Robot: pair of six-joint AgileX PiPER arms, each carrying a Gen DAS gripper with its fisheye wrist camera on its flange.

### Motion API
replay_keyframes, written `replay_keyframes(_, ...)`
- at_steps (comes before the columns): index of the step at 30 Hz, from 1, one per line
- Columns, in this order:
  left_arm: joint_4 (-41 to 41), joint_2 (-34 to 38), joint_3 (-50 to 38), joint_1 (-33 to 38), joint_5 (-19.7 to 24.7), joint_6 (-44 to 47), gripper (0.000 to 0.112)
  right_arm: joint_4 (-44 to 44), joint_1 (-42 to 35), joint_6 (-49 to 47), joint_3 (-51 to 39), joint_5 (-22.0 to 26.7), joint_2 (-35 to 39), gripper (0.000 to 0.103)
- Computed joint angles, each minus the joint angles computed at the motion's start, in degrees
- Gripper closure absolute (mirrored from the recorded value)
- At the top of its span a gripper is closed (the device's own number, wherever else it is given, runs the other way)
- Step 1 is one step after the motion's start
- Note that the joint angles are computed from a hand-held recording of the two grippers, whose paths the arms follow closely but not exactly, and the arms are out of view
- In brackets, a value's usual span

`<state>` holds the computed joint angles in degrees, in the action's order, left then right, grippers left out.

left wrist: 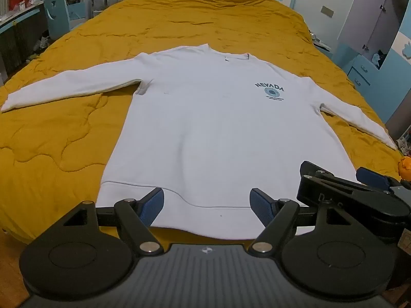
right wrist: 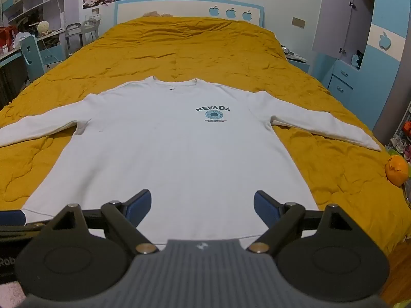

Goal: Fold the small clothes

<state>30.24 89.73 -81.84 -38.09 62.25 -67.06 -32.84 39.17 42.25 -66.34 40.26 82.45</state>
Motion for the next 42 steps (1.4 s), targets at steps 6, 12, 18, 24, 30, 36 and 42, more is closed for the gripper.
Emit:
replay_keyframes(6, 0.3, 1.3, -1.8, -0.9, 2.0, -1.0, 0.023, -0.2, 0.0, -0.3, 0.0, -0.1, 0.0, 0.02)
replay_keyframes(12, -0.5, 0.0, 0.4, -0.7, 0.2, -0.9, 0.023, 0.1, 0.1, -0.2, 0.3, -0.1, 0.5, 0.02)
replay_keyframes(18, -2.0, -0.1, 0.5, 1.3, -0.8, 1.4, 0.023, 0.7, -0.4, -1.4, -0.7, 0.1, 1.1, 0.02)
replay_keyframes(24, -1.9, -0.1, 0.5, 1.2, -0.7, 1.3, 0.023, 0.8, -0.5, -1.6, -0.8, 0.1, 1.2, 0.02)
replay_keyframes(30, -1.9, -0.1, 0.6, 1.2, -0.8, 1.1, 0.023, 0.7, -0.5, -1.6, -0.7, 0.0, 1.2, 0.02)
replay_keyframes(36, -2.0, 0.0, 0.8, 1.3, -1.0, 1.1, 0.023, 0.7, -0.5, -1.7, -0.7, 0.0, 1.1, 0.02)
replay_keyframes(42, -2.2, -0.1, 0.6, 1.3, -0.9, 1.1, 0.023, 0.6, -0.4, -1.5, -0.6, 0.2, 1.1, 0.02)
